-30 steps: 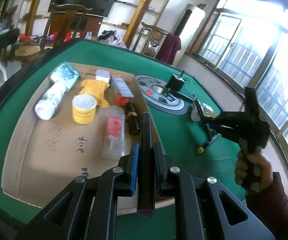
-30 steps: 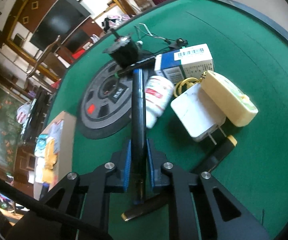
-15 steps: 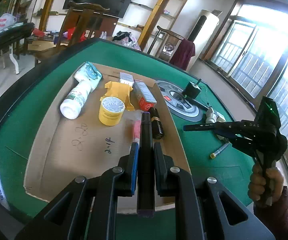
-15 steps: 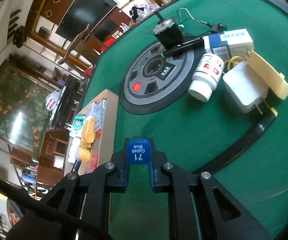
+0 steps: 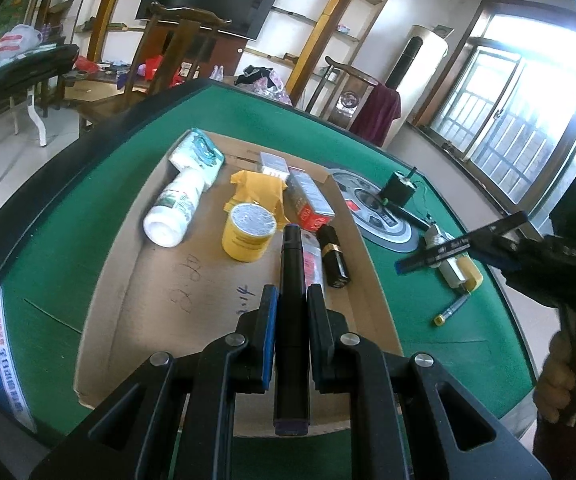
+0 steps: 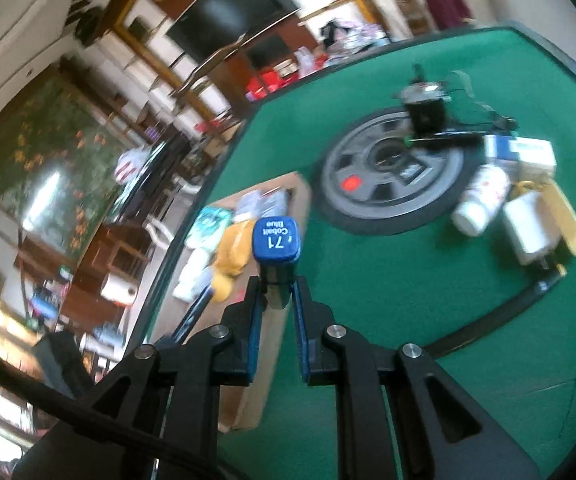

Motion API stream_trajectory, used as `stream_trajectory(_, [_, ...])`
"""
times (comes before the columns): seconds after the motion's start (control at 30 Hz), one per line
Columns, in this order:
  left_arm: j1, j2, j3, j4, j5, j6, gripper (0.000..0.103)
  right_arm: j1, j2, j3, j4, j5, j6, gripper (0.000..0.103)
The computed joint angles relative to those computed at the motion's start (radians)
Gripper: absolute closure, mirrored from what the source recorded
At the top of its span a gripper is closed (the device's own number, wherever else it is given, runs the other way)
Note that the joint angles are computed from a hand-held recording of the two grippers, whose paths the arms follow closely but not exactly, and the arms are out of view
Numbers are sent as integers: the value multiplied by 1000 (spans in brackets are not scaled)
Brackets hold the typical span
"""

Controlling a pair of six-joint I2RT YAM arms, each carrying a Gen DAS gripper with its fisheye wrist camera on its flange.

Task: Organize objects
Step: 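Carry both markers into the tray and open both tools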

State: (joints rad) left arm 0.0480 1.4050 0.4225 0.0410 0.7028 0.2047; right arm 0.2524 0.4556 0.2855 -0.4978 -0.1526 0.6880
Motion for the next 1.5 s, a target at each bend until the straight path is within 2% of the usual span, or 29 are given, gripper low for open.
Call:
stream_trajectory(0.13, [-12, 32, 26, 1, -31, 12, 91, 162, 162, 18, 121, 34, 33, 91])
stream_trajectory(0.23, [-46, 54, 41, 5, -82, 13, 91, 216, 316, 30, 223, 35, 40, 91])
stream_trajectory(0.4, [-95, 121, 93, -12, -150, -2, 91, 197, 606, 77, 399, 7, 21, 90])
stream_trajectory(0.6, [-130, 177, 142, -31, -228, -21, 91, 143, 828, 146, 510, -54, 16, 90])
stream_trajectory(0.77, [-133, 219, 157, -33, -238, -28, 91, 127, 980, 188, 581, -83, 30, 90])
stream_trajectory(0.93, [-121, 235, 154, -32, -221, -31, 91, 117, 1053, 196, 620, -93, 48, 91])
stream_trajectory(1.07, [-108, 232, 166, -39, -201, -47, 91, 121, 1043, 198, 608, -90, 52, 90])
stream_trajectory(1.23, [-94, 174, 153, -53, -181, -75, 86, 125, 1041, 207, 596, -60, 42, 88])
stream_trajectory(1.3, [-86, 124, 128, -46, -174, -79, 73, 147, 1032, 221, 563, 6, 37, 83])
stream_trajectory(1.33, [-81, 98, 113, -40, -171, -81, 71, 160, 1027, 230, 543, 44, 33, 83])
stream_trajectory(1.5, [-59, 17, 71, -29, -152, -89, 69, 226, 1026, 300, 411, 212, 11, 81])
